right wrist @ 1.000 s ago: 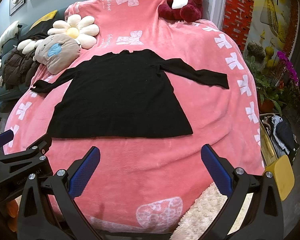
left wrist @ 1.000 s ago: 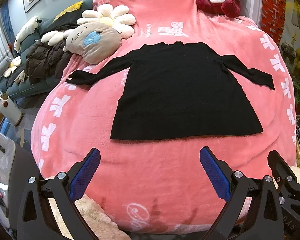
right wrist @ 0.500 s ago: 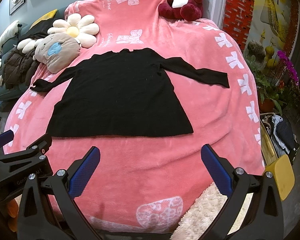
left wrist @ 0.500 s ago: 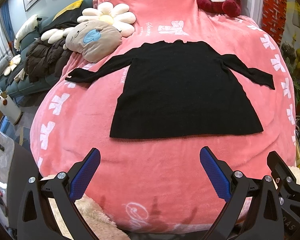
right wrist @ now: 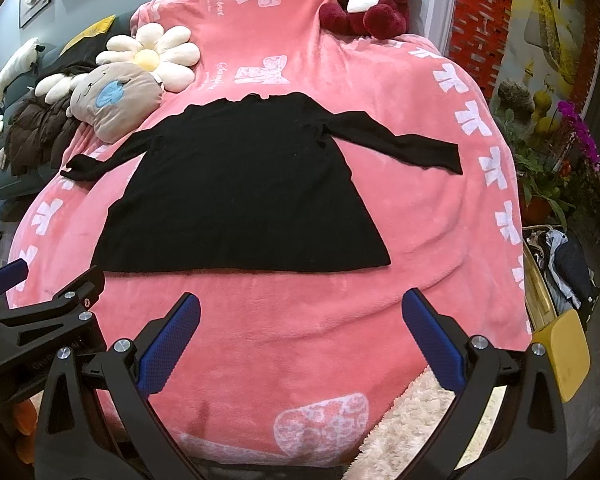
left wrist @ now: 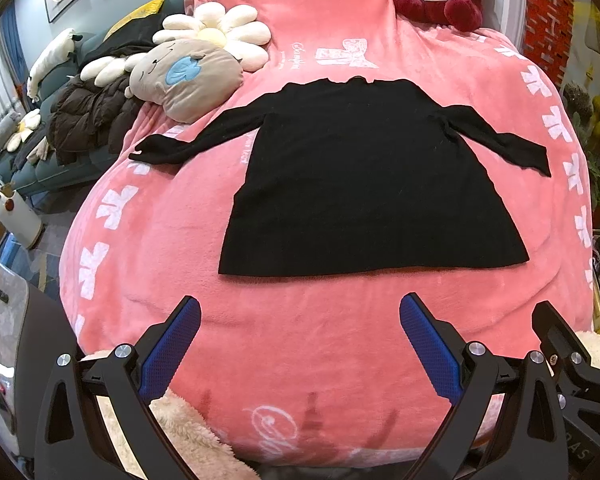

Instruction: Fold small clothes

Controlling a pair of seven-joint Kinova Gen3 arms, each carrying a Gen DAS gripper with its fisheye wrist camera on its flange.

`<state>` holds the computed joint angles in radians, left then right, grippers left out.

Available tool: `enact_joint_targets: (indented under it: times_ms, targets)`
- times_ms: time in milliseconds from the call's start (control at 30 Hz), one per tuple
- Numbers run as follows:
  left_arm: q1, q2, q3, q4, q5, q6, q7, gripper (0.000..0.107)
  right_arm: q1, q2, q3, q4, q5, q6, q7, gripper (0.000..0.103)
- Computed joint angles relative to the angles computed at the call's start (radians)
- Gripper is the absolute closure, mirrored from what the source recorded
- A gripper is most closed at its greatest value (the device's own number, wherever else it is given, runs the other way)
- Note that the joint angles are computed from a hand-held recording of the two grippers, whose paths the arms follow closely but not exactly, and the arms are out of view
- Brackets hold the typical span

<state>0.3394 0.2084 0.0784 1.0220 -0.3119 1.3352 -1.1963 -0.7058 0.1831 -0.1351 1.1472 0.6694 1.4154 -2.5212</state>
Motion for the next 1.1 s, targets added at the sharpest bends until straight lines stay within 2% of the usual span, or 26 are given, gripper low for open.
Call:
enact_joint_targets:
  times_ms: [433, 567, 733, 933, 1100]
  targets:
    - [-0.001, 0.011, -0.003, -0.005, 0.003, 0.002, -0.002, 0.010, 0.015, 0.000, 0.002, 0.012, -0.022, -0.025, 0.010, 0.005]
    - [-0.049, 0.012, -0.005, -0.001, 0.081, -0.021, -0.027, 0.010, 0.046, 0.002, 0.011, 0.009, -0.054, -0.046, 0.034, 0.005]
    - [-0.120, 0.012, -0.004, 0.004, 0.195, -0.083, -0.099, 0.010, 0.130, 0.004, 0.038, 0.007, -0.138, -0.102, 0.087, 0.005]
    - [-0.125, 0.075, -0.015, -0.079, 0.196, -0.067, -0.124, 0.010, 0.291, 0.040, 0.090, -0.028, -0.276, -0.198, 0.203, 0.005]
    - [-0.138, 0.177, -0.036, -0.198, 0.211, -0.042, -0.108, 0.010, 0.440, 0.157, 0.151, -0.160, -0.375, -0.239, 0.300, 0.005]
